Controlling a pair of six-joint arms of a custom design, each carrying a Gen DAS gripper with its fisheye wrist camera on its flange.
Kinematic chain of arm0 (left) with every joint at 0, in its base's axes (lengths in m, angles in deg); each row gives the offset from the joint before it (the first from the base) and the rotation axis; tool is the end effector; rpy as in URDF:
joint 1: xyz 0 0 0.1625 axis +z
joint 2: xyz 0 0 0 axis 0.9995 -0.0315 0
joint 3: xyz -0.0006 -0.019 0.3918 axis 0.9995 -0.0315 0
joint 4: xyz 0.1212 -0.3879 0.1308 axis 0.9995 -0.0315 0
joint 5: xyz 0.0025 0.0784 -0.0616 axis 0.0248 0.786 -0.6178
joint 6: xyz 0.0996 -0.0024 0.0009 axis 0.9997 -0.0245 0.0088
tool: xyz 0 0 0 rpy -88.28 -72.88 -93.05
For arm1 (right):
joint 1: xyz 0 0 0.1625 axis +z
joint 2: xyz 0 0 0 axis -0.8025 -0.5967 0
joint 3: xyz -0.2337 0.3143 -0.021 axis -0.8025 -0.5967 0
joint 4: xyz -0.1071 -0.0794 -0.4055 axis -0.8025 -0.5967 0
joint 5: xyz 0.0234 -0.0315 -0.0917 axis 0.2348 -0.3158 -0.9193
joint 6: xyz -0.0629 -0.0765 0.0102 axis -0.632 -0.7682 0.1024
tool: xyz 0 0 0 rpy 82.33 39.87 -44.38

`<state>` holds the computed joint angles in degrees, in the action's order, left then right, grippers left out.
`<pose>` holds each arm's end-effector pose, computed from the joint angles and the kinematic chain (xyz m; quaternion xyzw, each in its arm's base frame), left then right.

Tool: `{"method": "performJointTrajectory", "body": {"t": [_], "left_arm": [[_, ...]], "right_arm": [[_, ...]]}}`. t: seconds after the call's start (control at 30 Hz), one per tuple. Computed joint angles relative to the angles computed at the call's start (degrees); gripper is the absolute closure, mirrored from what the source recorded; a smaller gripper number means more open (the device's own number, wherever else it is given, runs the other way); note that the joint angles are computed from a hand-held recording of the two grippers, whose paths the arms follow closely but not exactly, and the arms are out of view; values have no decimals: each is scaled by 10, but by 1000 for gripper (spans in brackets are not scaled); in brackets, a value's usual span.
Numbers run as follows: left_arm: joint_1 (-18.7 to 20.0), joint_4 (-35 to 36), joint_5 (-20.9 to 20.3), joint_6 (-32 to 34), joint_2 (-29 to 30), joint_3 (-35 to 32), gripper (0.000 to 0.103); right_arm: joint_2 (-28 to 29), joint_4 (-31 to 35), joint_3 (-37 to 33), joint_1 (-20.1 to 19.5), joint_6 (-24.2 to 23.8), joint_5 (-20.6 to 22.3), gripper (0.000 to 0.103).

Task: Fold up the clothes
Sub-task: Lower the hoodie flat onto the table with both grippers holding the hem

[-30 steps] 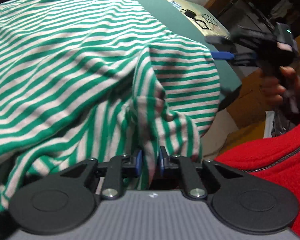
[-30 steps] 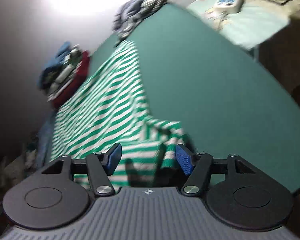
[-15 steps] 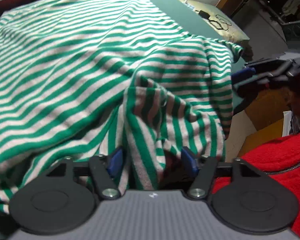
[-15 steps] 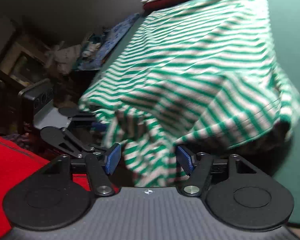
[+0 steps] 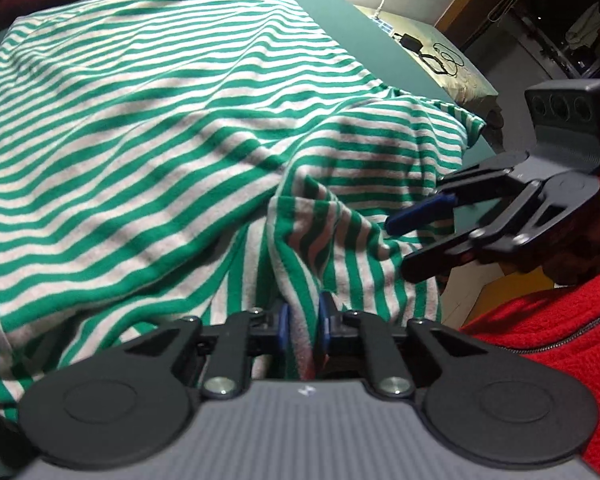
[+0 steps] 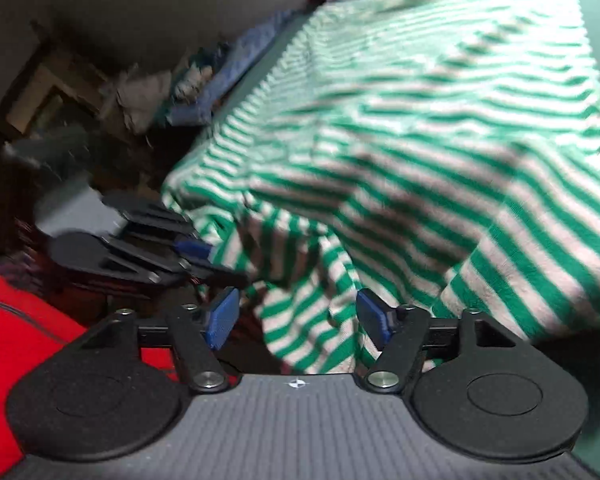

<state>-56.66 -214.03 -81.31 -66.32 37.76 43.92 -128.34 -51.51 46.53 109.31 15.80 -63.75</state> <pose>-0.3679 -0.3986 -0.0141 0.4050 0.9079 0.0280 0.1045 -0.0428 -0.3358 0.3678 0.1255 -0.9720 0.1946 0.0400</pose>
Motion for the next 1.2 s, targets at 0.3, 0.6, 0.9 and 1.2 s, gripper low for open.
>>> {"method": "performJointTrajectory", "body": {"t": [0.3, 0.6, 0.9, 1.2], "left_arm": [[4, -53, -9, -51, -29, 18, 102], [-11, -26, 48, -27, -37, 5, 75], [-6, -6, -7, -54, -15, 16, 33], [-7, -11, 23, -109, -5, 4, 103]], "right_arm": [[4, 59, -23, -1, -63, 60, 102], [27, 8, -53, 39, -72, 31, 50], [48, 26, -44, 11, -78, -19, 56], [34, 52, -53, -8, -101, 18, 100]]}}
